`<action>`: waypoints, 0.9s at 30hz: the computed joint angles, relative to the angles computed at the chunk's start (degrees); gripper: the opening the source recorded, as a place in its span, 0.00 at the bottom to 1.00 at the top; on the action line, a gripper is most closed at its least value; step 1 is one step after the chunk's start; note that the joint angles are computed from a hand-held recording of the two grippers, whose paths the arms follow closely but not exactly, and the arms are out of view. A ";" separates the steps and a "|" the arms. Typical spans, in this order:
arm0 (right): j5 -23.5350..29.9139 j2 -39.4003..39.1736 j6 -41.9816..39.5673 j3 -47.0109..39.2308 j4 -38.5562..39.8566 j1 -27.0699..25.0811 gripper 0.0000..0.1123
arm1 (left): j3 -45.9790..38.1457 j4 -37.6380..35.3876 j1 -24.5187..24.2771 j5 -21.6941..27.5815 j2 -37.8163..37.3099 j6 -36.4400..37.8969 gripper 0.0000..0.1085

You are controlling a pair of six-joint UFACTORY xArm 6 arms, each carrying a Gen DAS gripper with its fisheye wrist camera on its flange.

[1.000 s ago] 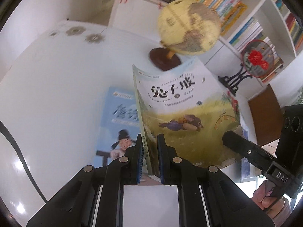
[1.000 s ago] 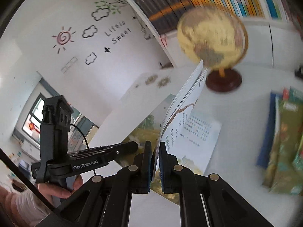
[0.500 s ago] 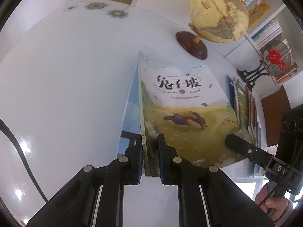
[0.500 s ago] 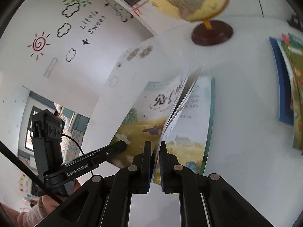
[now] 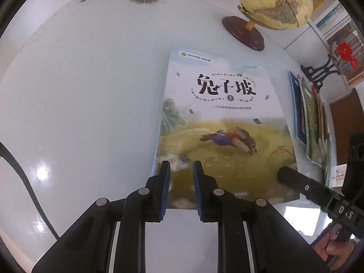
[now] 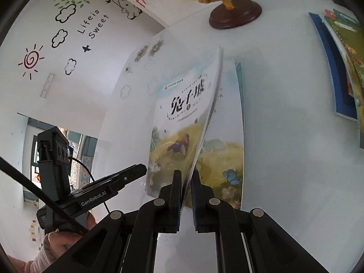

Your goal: Organize books

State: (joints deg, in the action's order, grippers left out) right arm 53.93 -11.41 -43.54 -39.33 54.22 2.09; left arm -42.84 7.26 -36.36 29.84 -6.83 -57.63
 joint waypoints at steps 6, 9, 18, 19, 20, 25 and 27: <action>0.26 1.47 3.83 -0.31 -4.25 0.98 0.14 | -1.22 -0.20 0.09 1.52 0.83 -0.78 0.22; 0.08 1.55 5.53 -0.07 -6.04 -0.23 0.40 | -1.75 1.89 -0.12 3.30 0.45 -2.73 0.24; -6.29 -3.26 5.59 2.29 -12.74 -4.16 0.46 | -8.94 10.05 -3.05 11.62 3.78 -8.54 0.29; -6.57 -3.69 4.50 2.42 -13.00 -5.38 0.46 | -9.95 11.15 -3.42 12.26 4.33 -9.08 0.29; -6.62 -4.21 3.81 2.65 -13.12 -6.28 0.46 | -11.60 12.21 -4.06 13.50 5.19 -9.53 0.31; -6.75 -6.40 0.21 2.43 -13.61 -12.08 0.46 | -19.27 14.50 -6.63 17.25 9.41 -10.05 0.63; -6.75 -6.84 -1.36 2.21 -13.26 -14.04 0.46 | -22.49 18.40 -8.30 18.62 11.15 -12.83 0.69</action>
